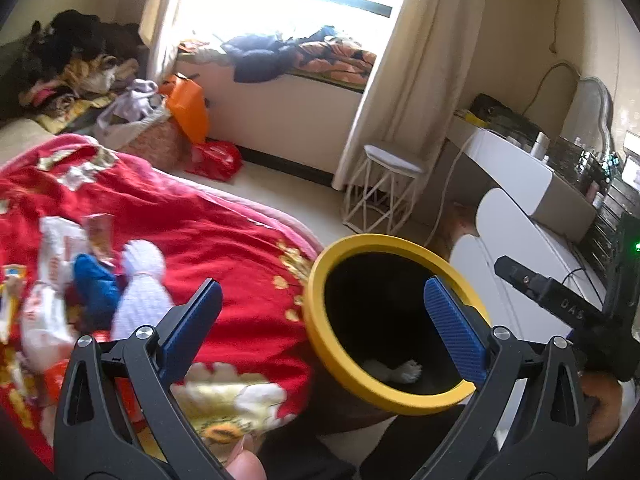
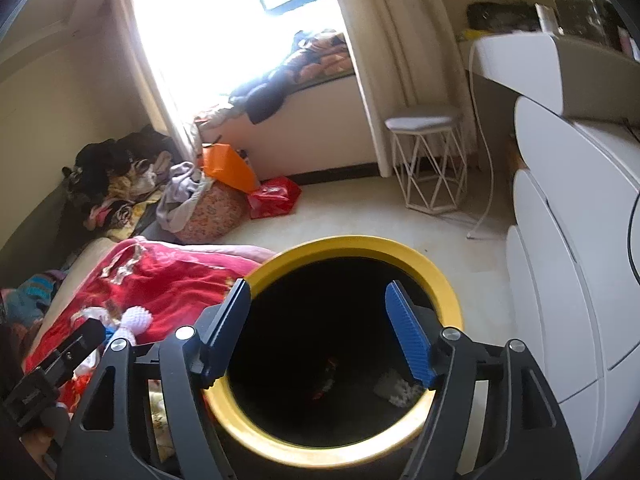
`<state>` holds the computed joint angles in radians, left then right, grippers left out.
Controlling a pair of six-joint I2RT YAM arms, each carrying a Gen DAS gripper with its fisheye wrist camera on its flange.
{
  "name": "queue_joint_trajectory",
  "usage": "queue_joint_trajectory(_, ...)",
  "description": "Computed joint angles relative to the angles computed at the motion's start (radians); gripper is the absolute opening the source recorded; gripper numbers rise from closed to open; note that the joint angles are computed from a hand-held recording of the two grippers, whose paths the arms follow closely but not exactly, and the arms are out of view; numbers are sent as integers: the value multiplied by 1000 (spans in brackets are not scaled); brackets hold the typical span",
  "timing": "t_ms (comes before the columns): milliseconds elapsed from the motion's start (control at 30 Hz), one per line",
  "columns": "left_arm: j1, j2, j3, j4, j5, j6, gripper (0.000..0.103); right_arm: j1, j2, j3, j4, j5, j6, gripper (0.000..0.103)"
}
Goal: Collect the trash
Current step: 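Move both tools back over the trash pile on the bed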
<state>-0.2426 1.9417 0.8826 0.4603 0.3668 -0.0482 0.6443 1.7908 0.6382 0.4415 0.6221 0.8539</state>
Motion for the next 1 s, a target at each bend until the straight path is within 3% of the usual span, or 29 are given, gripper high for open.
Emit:
queue_joint_trajectory(633, 191, -129, -114, 67, 21, -1, 93, 164, 79, 190, -49, 37, -131, 74)
queue_joint_trajectory(1000, 314, -146, -123, 83, 53, -8, 93, 259, 204, 403, -114, -1, -239, 76)
